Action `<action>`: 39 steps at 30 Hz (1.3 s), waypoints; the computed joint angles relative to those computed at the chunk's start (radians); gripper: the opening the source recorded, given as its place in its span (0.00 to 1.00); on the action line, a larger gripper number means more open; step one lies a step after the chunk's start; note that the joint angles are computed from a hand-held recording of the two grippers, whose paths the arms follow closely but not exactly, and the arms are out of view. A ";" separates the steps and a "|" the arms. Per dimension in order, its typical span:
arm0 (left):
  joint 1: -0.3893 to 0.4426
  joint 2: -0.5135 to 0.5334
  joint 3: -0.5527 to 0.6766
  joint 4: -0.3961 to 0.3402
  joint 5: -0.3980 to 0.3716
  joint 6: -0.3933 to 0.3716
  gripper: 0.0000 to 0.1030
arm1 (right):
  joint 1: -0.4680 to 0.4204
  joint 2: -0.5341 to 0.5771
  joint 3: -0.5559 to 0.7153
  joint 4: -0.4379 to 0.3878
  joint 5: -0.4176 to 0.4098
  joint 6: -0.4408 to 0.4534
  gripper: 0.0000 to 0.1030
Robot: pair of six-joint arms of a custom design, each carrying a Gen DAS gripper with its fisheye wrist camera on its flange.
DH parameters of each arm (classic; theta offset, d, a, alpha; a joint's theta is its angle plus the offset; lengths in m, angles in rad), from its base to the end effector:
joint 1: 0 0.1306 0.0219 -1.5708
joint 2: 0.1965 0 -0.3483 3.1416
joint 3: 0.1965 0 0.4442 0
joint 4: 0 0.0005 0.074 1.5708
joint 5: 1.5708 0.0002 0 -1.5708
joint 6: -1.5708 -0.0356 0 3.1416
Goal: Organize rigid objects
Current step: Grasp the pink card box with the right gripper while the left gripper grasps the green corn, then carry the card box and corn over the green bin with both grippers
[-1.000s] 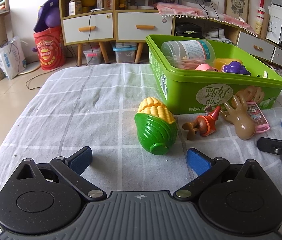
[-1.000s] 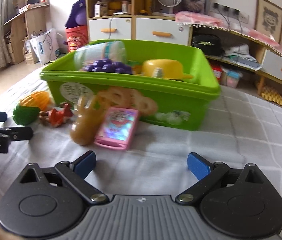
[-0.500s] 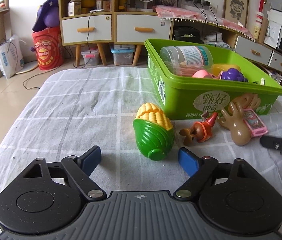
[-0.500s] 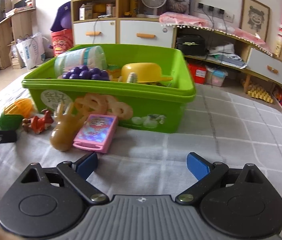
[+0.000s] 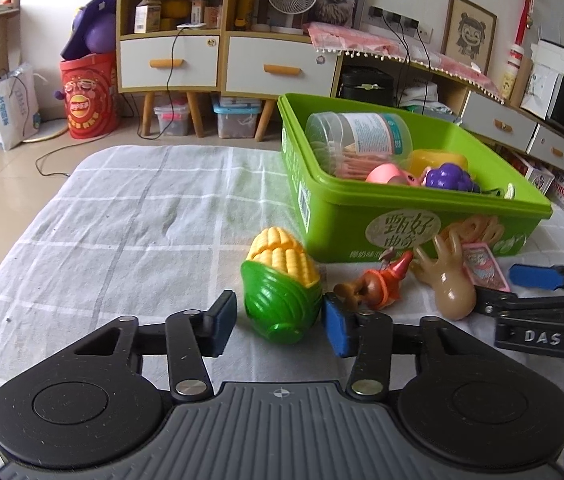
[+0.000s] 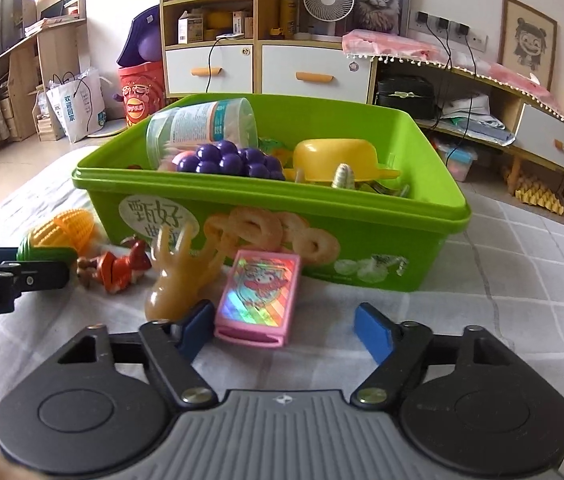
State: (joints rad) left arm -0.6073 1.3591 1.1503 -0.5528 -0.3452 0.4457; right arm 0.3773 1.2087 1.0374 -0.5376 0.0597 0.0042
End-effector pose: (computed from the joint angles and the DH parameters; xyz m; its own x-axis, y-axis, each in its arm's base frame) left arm 0.4409 -0.2923 0.3125 -0.6561 -0.0380 -0.7537 0.0588 0.9931 -0.1013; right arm 0.4520 0.1763 0.3270 -0.6038 -0.2438 -0.7589 -0.3282 0.9437 -0.0420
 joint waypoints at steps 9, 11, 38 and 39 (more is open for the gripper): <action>0.005 0.009 0.030 -0.045 0.023 0.064 0.46 | 0.001 -0.001 0.021 -0.046 -0.028 -0.004 0.21; 0.009 0.005 0.034 -0.060 0.042 0.090 0.45 | -0.006 0.001 0.034 -0.075 -0.043 -0.028 0.20; 0.072 -0.092 0.039 -0.187 0.281 0.455 0.45 | -0.099 -0.043 0.142 -0.412 -0.277 -0.325 0.19; 0.074 -0.097 0.035 -0.182 0.285 0.468 0.45 | -0.103 -0.049 0.141 -0.411 -0.287 -0.333 0.19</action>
State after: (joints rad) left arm -0.5335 1.2618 1.1857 -0.7347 -0.0599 0.9133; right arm 0.2747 1.1594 1.1787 -0.9483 -0.2268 -0.3286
